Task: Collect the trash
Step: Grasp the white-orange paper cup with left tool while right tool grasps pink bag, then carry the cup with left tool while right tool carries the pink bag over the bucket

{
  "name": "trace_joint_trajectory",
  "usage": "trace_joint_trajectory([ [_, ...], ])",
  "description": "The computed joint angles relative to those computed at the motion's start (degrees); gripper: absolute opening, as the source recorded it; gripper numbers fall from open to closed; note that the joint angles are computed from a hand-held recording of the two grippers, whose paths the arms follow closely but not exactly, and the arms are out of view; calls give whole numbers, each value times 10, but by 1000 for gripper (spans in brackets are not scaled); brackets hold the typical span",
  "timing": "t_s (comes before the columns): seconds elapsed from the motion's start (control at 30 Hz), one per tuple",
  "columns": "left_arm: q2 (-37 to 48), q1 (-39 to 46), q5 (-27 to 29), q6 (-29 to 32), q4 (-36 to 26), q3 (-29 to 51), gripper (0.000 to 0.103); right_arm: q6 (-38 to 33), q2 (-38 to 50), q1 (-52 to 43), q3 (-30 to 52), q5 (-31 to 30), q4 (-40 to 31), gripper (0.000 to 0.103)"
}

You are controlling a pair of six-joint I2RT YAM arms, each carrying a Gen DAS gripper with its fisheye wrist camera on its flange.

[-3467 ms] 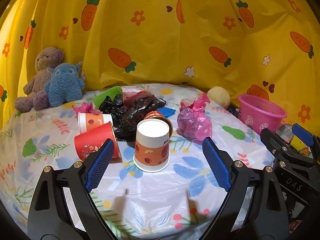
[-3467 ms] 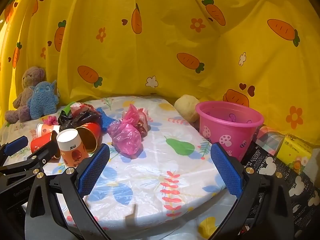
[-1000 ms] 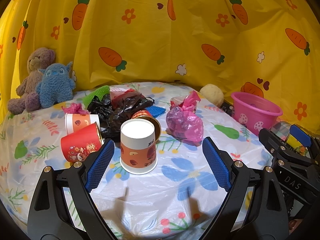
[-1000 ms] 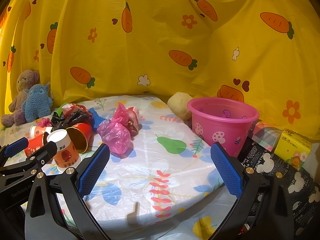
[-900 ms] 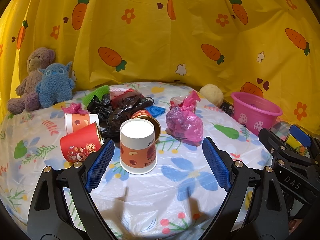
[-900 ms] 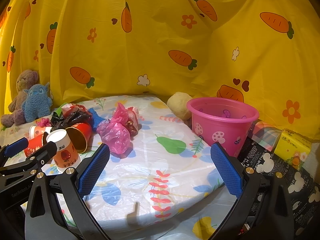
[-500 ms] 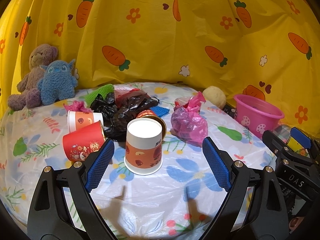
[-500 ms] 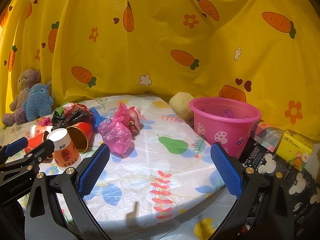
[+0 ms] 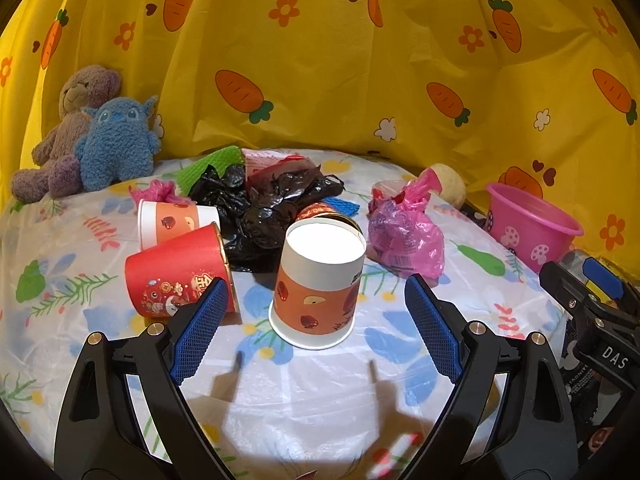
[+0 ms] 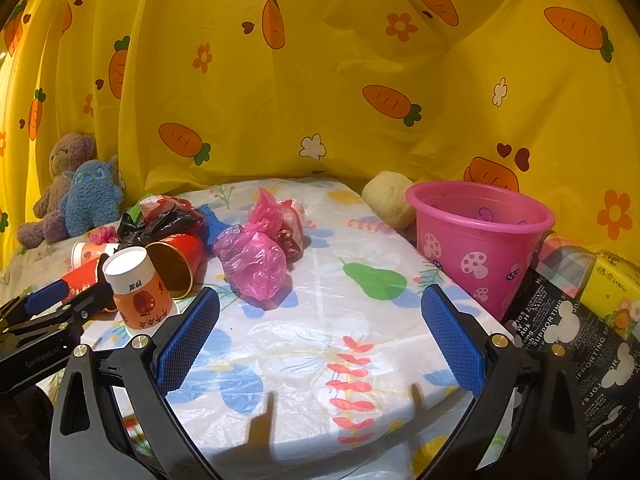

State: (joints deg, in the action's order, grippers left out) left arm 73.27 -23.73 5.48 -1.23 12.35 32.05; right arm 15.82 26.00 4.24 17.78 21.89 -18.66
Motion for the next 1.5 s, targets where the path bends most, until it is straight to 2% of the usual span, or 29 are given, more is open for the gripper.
trace_joint_trajectory([
  [0.1, 45, -13, -10, -1, -10, 35, 86, -13, 32, -10, -2, -18, 40, 98],
  [0.4, 140, -20, -24, -14, -40, 109, 66, -53, 204, -61, 23, -106, 187, 97],
  [0.57, 162, -12, -14, -19, -44, 126, 61, -68, 305, -75, 58, -141, 237, 91],
  [0.63, 162, -9, -7, -24, -43, 128, 60, -71, 337, -81, 74, -157, 245, 89],
  [0.73, 160, -4, 2, -29, -38, 124, 59, -68, 389, -90, 106, -175, 241, 75],
  [0.77, 157, -2, 5, -29, -34, 121, 59, -67, 405, -95, 115, -188, 239, 74],
  [0.9, 132, 9, 19, -32, -20, 100, 58, -64, 459, -111, 150, -233, 226, 72],
  [1.2, 104, 25, 35, -28, -23, 84, 58, -68, 544, -110, 214, -266, 193, 72],
  [1.23, 103, 26, 36, -28, -25, 84, 58, -68, 549, -109, 218, -267, 188, 70],
  [1.3, 98, 27, 38, -29, -25, 80, 58, -72, 558, -107, 223, -268, 181, 58],
  [1.37, 95, 27, 39, -30, -24, 79, 58, -74, 562, -107, 224, -270, 177, 37],
  [1.5, 80, 28, 44, -29, -24, 71, 58, -74, 549, -117, 209, -292, 189, 20],
])
